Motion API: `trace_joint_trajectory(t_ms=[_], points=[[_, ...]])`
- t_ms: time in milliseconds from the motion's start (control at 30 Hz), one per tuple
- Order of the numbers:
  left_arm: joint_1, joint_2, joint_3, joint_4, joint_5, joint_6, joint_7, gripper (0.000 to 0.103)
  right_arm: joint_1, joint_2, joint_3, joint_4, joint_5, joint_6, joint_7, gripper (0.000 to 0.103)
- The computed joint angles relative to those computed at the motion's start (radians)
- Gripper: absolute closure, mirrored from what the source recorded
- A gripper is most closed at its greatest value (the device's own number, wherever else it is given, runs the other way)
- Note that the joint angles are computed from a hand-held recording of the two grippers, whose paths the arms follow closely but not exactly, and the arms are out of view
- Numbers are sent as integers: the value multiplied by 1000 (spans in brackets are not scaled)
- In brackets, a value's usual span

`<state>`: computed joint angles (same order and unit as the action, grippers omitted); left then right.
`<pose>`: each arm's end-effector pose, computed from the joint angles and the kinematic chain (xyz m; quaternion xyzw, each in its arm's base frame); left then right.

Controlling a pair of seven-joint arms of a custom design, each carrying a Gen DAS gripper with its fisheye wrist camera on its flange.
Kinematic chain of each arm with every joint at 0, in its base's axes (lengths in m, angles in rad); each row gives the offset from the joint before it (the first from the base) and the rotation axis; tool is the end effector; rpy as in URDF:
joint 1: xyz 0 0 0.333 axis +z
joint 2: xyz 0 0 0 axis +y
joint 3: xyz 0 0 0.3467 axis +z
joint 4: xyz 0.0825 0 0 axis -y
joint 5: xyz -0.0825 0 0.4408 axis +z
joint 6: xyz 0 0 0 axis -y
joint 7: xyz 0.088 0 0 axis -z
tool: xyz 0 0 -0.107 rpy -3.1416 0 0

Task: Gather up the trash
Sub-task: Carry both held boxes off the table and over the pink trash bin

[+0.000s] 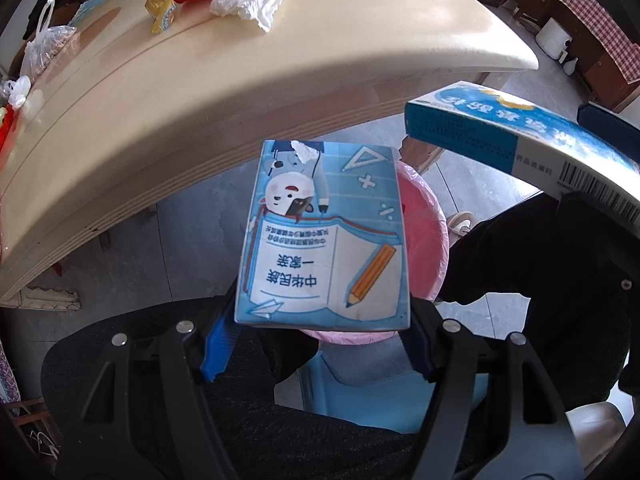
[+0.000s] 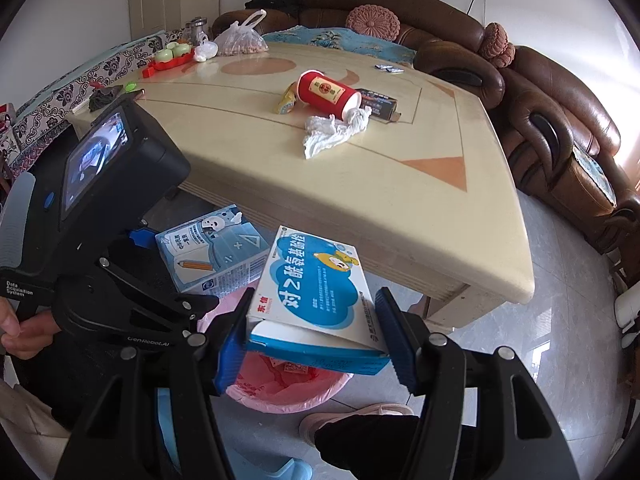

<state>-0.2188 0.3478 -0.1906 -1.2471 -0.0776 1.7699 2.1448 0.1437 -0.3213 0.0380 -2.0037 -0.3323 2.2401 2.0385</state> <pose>0.6885 -0.2771 0.6171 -0.2997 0.9471 -0.1120 0.0236 0.5397 0.0926 0.6783 -0.6185 0.7203 -0.2627 0.1719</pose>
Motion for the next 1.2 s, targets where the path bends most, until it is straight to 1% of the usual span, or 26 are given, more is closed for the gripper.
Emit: trace_joint_trajectory(t_ms=[267, 567, 667, 733, 967, 1200], points=[[-18, 64, 8, 26, 38, -57, -33, 35, 4, 36, -28, -27, 78, 13, -35, 44], [-45, 156, 18, 109, 77, -140, -74, 35, -1, 97, -49, -35, 167, 17, -84, 44], [-56, 197, 22, 158, 93, -171, -81, 35, -4, 120, -55, -32, 193, 15, -102, 44], [-64, 204, 24, 154, 104, -170, -89, 35, -7, 137, -57, -29, 207, 11, -114, 44], [-89, 290, 33, 263, 132, -250, -101, 35, -17, 191, -63, -16, 261, -11, -154, 44], [-112, 348, 46, 321, 162, -307, -113, 35, -24, 234, -60, 0, 286, -34, -179, 44]])
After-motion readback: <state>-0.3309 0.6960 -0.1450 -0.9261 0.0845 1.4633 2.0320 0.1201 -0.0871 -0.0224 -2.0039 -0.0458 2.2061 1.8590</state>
